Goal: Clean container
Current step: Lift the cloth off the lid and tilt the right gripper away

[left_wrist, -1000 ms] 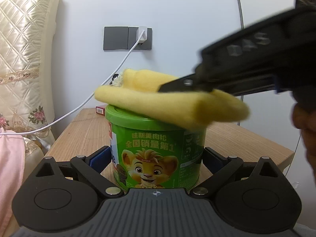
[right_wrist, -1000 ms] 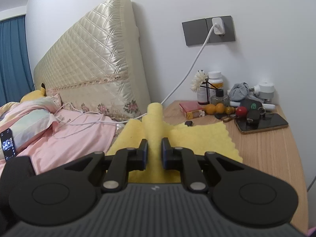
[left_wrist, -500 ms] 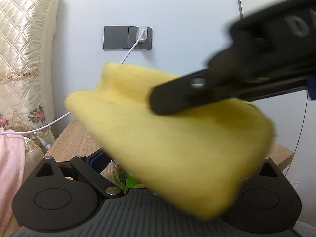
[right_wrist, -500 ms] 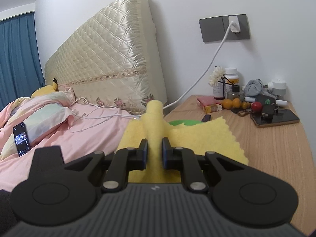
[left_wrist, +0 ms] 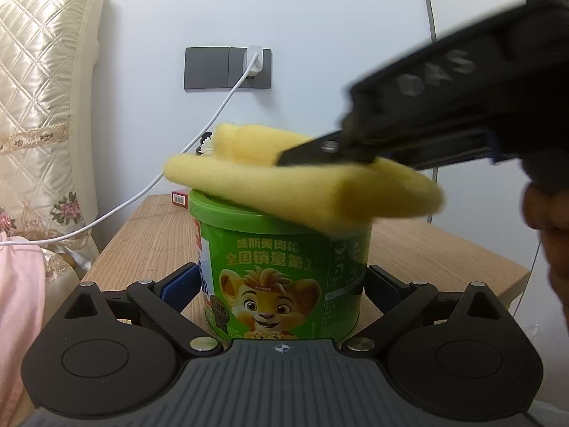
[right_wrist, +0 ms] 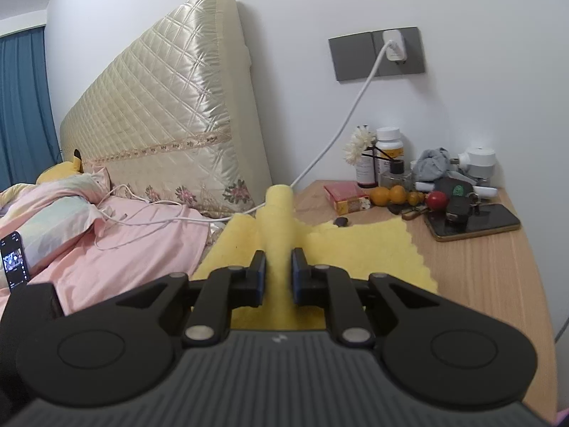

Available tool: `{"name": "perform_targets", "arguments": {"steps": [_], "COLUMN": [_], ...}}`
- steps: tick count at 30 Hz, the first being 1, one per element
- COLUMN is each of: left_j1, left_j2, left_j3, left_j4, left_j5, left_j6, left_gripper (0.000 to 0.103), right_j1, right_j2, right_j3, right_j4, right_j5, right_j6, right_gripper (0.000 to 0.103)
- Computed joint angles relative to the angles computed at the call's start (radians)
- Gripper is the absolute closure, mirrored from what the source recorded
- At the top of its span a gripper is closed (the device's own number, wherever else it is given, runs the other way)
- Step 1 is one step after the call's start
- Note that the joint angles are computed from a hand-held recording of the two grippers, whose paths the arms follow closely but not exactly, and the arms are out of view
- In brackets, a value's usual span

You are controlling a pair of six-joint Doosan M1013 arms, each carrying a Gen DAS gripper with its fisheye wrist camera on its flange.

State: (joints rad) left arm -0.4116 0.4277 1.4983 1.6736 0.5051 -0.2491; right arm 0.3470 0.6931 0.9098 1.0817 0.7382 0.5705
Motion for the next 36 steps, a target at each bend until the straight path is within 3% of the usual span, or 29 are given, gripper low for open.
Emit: {"name": "perform_targets", "arguments": {"steps": [5, 9, 12, 19, 23, 25, 31, 33, 36], "left_j1": [-0.013, -0.008, -0.006, -0.003, -0.003, 0.001, 0.004, 0.01, 0.018], "left_j2": [-0.004, -0.005, -0.005, -0.002, -0.016, -0.037, -0.067, -0.055, -0.05], "left_j3": [0.011, 0.01, 0.008, -0.003, 0.0, 0.024, 0.076, 0.05, 0.031], "left_j4": [0.005, 0.001, -0.001, -0.053, -0.139, -0.108, 0.296, 0.289, 0.202], "left_j5": [0.012, 0.001, -0.002, 0.0, 0.001, -0.024, -0.003, 0.001, -0.02], "left_j6": [-0.011, -0.009, -0.005, 0.047, 0.12, 0.044, -0.476, -0.528, -0.562], "left_gripper": [0.004, 0.004, 0.004, 0.003, 0.001, 0.001, 0.001, 0.002, 0.002], "right_j1": [0.007, 0.004, 0.003, -0.025, -0.049, -0.057, -0.084, -0.091, -0.093], "right_j2": [0.008, -0.016, -0.053, -0.092, -0.082, -0.078, -0.07, -0.064, -0.055], "right_j3": [-0.01, 0.029, 0.093, 0.226, 0.275, 0.295, 0.337, 0.345, 0.335], "right_j4": [0.025, 0.058, 0.095, 0.435, 0.671, 0.741, 0.947, 1.007, 0.991], "right_j5": [0.031, 0.054, 0.024, -0.088, -0.07, -0.058, 0.016, 0.044, 0.055], "right_j6": [-0.016, -0.021, -0.035, -0.143, -0.175, -0.179, -0.231, -0.225, -0.162], "right_gripper": [0.087, 0.087, 0.087, 0.088, 0.088, 0.088, 0.087, 0.087, 0.087]}}
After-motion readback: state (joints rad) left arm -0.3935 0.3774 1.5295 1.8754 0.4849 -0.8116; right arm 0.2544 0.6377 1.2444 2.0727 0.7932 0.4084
